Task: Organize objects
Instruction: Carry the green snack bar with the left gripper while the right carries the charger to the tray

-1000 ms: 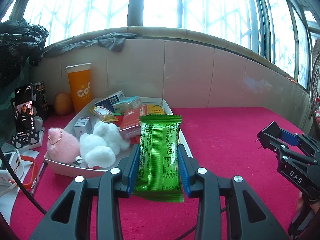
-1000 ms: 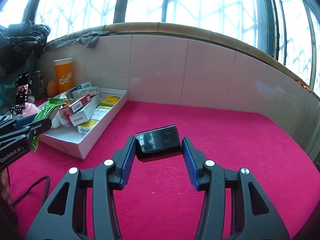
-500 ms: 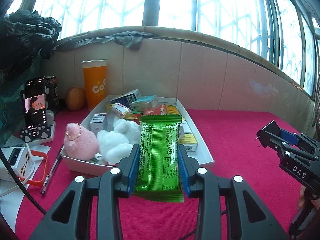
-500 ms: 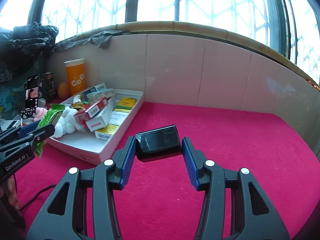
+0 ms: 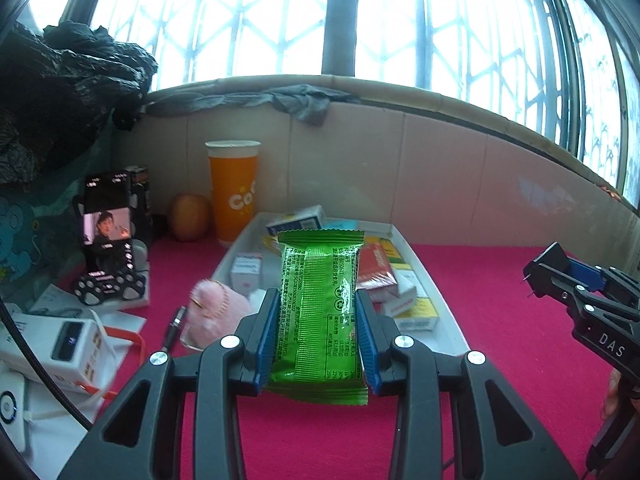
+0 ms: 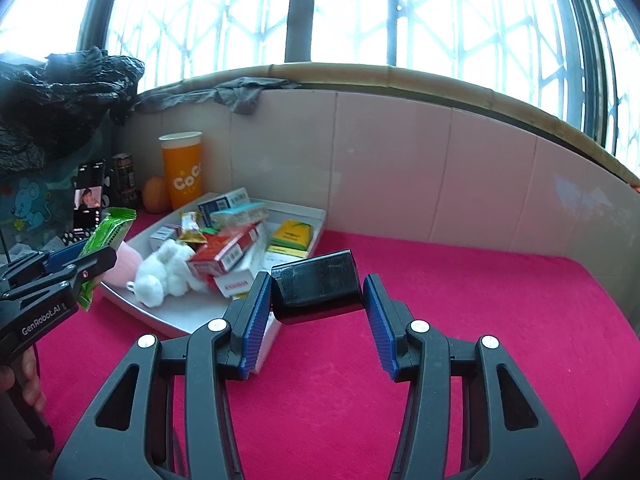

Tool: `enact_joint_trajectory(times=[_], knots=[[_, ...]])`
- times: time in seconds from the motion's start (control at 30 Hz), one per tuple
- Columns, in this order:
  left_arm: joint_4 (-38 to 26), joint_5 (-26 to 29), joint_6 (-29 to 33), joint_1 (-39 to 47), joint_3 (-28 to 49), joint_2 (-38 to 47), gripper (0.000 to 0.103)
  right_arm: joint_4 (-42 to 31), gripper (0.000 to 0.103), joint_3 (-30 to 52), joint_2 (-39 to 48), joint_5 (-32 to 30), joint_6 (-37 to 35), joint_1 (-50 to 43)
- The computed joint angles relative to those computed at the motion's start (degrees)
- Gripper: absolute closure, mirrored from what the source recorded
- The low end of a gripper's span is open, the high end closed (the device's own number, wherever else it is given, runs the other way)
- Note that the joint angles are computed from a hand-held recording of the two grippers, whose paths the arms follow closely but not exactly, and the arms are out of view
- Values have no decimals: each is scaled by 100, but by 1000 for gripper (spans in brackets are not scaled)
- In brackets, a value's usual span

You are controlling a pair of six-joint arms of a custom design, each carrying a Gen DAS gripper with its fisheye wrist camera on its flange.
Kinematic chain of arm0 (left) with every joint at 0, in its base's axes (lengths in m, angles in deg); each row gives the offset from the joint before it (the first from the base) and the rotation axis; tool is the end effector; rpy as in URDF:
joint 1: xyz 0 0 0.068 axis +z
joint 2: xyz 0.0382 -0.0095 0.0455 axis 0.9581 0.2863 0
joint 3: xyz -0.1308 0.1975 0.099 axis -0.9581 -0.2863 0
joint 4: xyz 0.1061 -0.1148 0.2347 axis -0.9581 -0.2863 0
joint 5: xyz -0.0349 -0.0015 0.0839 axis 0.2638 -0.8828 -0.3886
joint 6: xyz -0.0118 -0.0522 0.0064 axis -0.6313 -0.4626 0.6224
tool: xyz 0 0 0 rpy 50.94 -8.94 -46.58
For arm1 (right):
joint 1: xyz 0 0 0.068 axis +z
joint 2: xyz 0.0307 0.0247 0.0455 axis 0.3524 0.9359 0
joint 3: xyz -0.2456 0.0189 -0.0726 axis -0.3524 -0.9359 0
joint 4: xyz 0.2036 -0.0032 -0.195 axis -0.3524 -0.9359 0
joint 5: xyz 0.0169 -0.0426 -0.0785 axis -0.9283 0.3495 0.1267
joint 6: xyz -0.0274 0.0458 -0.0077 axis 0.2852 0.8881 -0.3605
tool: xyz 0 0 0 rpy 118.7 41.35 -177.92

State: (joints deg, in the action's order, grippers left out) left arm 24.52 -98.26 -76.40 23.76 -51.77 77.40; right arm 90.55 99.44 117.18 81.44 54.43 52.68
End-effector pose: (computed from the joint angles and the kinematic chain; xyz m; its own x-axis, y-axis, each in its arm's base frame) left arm 0.1746 -0.1627 0.0405 -0.3708 -0.1266 -0.9200 -0.1590 0.9847 -0.0714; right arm 0.2463 0.1448 0.0679 -0.3602 -0.1948 -0.9123 -0.3378 0.9388 -0.0671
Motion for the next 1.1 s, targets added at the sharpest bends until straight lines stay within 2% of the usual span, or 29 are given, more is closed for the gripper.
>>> enact_joint_trajectory(times=[0.23, 0.53, 0.77, 0.97, 1.1], knots=[[-86, 202, 322, 396, -270, -607, 67, -460, 57, 354, -134, -70, 30, 281], [-573, 542, 827, 867, -64, -1033, 67, -1169, 57, 1110, 48, -182, 68, 537], [-922, 1652, 829, 1609, 404, -727, 67, -2080, 56, 2000, 376, -488, 302, 407], [-1143, 2130, 968, 2040, 908, -377, 67, -2712, 56, 2855, 870, -614, 401, 329], [-1339, 2706, 1056, 2451, 1332, -177, 67, -3300, 56, 3608, 1241, -836, 612, 185]])
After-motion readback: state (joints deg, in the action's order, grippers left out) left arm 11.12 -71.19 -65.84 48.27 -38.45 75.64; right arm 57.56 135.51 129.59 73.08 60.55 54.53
